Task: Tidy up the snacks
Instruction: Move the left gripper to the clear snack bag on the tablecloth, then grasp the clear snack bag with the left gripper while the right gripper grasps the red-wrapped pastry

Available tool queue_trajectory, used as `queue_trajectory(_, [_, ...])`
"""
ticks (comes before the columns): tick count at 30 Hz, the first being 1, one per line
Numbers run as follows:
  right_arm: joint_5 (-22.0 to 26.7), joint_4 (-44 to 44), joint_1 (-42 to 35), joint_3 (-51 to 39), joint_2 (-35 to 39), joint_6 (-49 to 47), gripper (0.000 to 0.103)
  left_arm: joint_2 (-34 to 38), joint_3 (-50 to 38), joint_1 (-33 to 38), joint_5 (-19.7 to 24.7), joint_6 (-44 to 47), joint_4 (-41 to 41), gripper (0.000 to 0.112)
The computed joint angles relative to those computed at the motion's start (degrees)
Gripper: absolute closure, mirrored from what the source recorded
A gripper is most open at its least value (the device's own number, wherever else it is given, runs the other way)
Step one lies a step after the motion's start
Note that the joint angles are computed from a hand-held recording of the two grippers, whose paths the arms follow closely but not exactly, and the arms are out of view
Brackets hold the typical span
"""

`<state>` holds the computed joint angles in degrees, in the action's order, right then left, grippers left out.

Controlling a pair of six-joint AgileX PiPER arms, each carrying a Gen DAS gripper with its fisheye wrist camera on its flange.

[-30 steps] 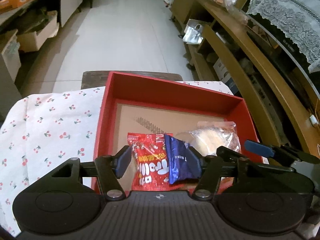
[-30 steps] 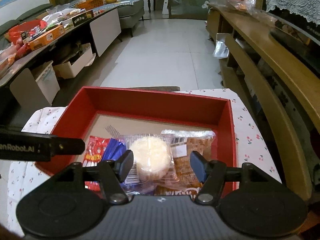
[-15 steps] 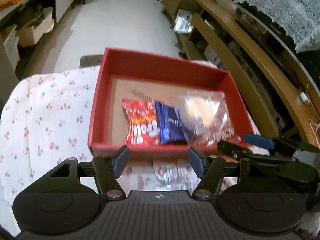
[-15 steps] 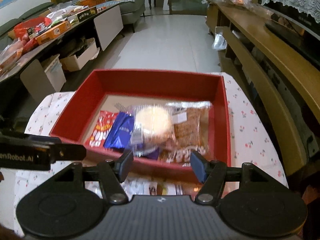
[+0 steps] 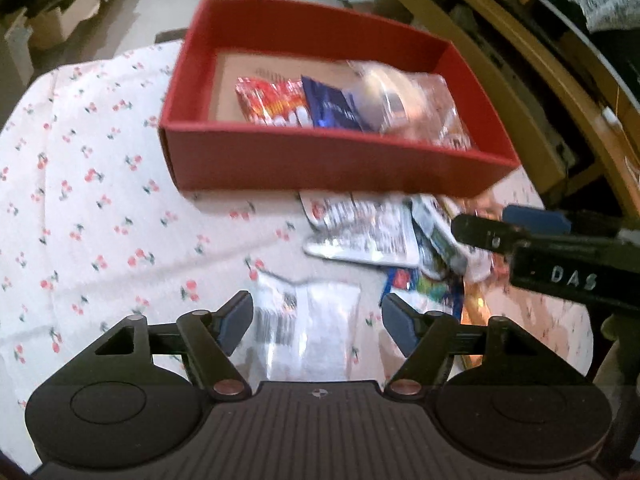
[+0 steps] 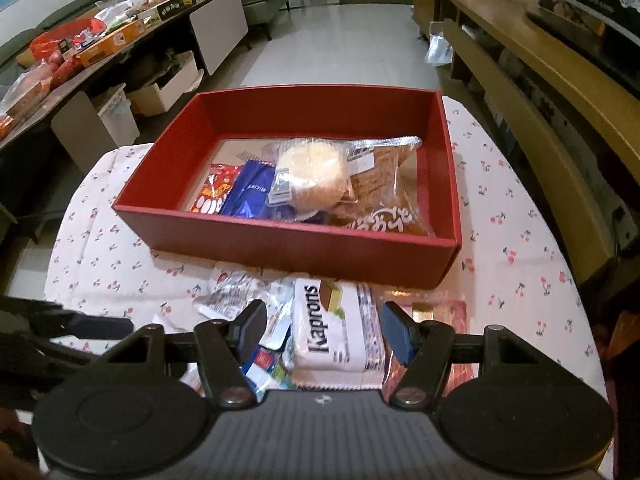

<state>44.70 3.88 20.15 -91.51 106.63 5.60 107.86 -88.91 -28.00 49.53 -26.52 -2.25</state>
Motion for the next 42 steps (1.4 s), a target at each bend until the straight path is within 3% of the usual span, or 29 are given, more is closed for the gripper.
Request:
queue_trajectory(12, [0.3,2.8,-2.2,1.3,-0.9,-1.7,0.038,1.8,1.8,-4.0,0.6,-2.9,5.8,0.027])
queue_trajectory(15, [1.1,2.9,-2.9,0.6,-0.3,-1.9,0.037,2.3,1.0,-4.9,1.4,-4.0,7.7,0.033])
queue_trajectory(16, [1.3,2.8,-3.2,0.4,0.0,-1.6,0.036,2.6,0.6,-5.3,1.9,-4.1,8.7,0.043])
queue_trajectory(26, [4.8,9.0,-6.8,-4.5,4.5,-3.6,0.026,0.5,1.9,-4.7,1.3,-1.1,5.4,0.058])
queue_trajectory(30, [7.2,11.9,-6.9,-8.1,7.4,-6.1,0.017,0.5,2.1,-4.1,1.1,0.2,4.1,0.057])
queue_trajectory(34, [7.3,8.9,-5.3,-10.7,10.0,-5.5,0.014,1.1,1.6,-4.2,1.4,0.3,3.8,0.049])
queue_trajectory(42, [7.3,6.1,-8.0,-10.5,7.8,-4.3,0.014,1.1,1.8,-3.3,0.9,2.1,1.8,0.046])
